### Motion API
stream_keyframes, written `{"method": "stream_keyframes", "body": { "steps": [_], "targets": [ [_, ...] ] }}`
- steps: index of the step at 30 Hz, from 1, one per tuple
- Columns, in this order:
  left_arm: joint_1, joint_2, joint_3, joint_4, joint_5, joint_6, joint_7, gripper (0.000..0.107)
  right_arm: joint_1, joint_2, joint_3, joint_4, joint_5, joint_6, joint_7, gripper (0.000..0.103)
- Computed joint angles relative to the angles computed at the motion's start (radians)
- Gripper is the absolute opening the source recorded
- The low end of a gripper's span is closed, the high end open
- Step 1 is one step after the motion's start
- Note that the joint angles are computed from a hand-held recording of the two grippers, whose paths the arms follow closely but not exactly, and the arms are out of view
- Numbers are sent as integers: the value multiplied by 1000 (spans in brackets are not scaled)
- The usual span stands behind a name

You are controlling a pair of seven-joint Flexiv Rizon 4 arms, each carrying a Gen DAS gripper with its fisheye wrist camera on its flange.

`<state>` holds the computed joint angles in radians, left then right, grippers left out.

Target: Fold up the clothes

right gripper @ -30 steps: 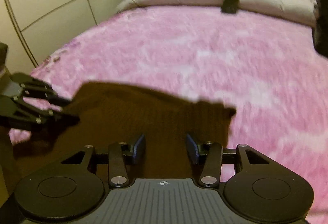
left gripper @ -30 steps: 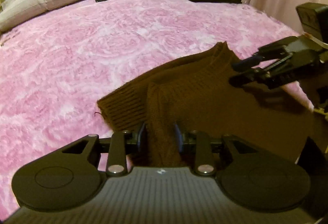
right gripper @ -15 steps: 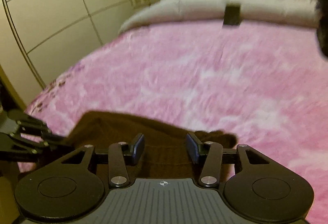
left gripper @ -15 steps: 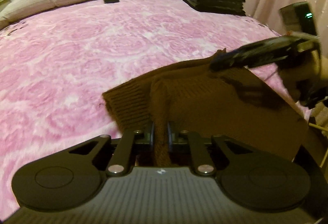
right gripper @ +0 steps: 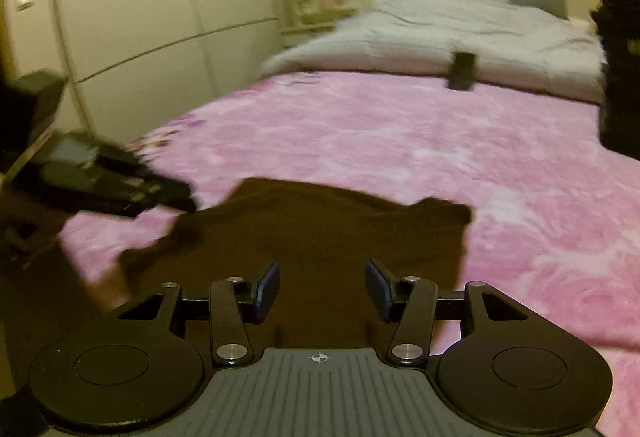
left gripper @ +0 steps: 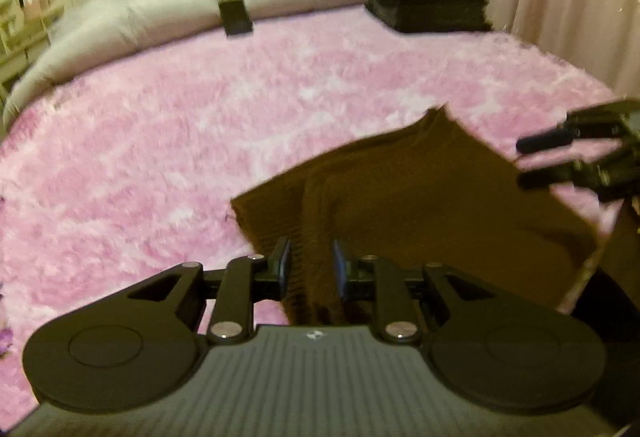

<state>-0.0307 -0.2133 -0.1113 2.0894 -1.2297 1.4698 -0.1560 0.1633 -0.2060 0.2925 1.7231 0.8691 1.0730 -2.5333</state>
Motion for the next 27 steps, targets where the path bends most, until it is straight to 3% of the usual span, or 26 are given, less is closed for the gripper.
{"method": "stream_keyframes", "body": {
  "steps": [2, 4, 6, 7, 8, 12, 16, 20, 27],
  "targets": [
    [-6, 53, -17, 42, -69, -15, 80, 18, 23, 7, -5, 50, -63, -1, 50, 52],
    [-33, 60, 33, 75, 55, -50, 10, 18, 45, 7, -4, 98, -113, 54, 61, 52],
    [-40, 56, 64, 102, 213, -60, -75, 19, 63, 31, 8, 142, -158, 124, 38, 62],
    [-41, 46, 61, 116, 247, -35, -76, 19, 67, 46, 20, 162, -164, 164, 2, 76],
    [-30, 47, 25, 134, 216, 13, -22, 19, 63, 61, 40, 178, -142, 202, -78, 79],
    [-18, 58, 2, 143, 165, 19, -13, 19, 116, 80, 33, 267, -305, 282, -157, 79],
    [-19, 73, 15, 149, 158, -11, -1, 19, 158, 48, -5, 340, -536, 360, -60, 79],
    [-15, 75, 40, 140, 194, -66, -38, 19, 215, 9, -95, 407, -811, 433, 78, 79],
    [-18, 72, 39, 139, 201, -61, -43, 19, 82, -11, 13, 388, -837, 410, 47, 79]
  ]
}}
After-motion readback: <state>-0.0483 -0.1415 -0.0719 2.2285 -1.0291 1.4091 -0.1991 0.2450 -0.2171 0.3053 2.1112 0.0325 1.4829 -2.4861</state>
